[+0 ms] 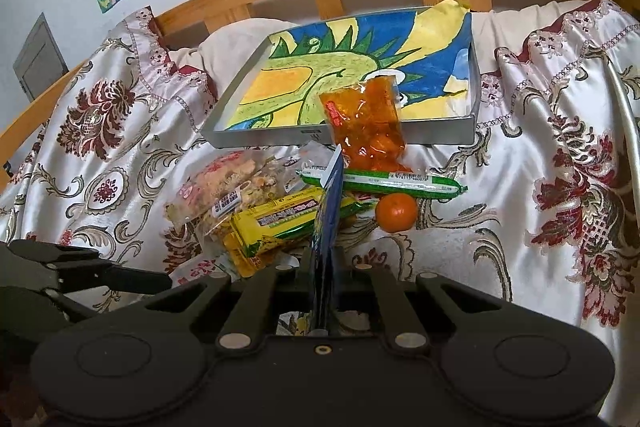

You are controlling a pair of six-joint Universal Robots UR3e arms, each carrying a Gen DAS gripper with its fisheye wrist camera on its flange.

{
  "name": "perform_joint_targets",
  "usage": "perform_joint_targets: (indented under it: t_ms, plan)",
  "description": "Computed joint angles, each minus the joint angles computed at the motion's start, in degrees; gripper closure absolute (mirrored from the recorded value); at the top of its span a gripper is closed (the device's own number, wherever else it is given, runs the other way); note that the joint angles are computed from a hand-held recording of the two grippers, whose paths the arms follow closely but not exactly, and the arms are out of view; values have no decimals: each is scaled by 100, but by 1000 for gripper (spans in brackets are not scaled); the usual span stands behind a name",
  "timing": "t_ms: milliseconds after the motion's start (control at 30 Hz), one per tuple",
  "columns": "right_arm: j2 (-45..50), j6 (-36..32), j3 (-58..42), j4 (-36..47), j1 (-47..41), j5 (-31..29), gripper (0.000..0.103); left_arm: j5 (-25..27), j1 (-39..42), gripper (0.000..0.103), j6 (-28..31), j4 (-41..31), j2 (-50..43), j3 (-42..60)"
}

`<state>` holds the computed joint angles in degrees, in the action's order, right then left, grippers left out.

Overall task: Organize snacks
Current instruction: 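Carry the blue packet and brown jerky packet toward the dinosaur tray with both grippers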

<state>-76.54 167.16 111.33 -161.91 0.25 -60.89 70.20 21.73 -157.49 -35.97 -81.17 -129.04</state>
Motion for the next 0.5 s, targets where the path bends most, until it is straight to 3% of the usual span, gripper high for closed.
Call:
perform_joint_targets:
  t_ms: [133, 167, 233, 267, 500]
  plan:
    - [43, 4, -71, 110, -20, 9, 96, 502, -464, 24, -21, 392, -377, 107]
    - [41, 7, -72, 126, -30, 21, 96, 571, -517, 28, -7, 451, -380, 92]
    - [50, 14, -81, 142, -36, 30, 96, 652, -549, 48, 100, 606, -318, -15]
    - [52, 6, -85, 149, -36, 33, 96, 661, -546, 51, 142, 603, -282, -43]
    - [16, -44, -1, 0, -2, 20, 96, 145, -61, 54, 262, -82, 210, -116]
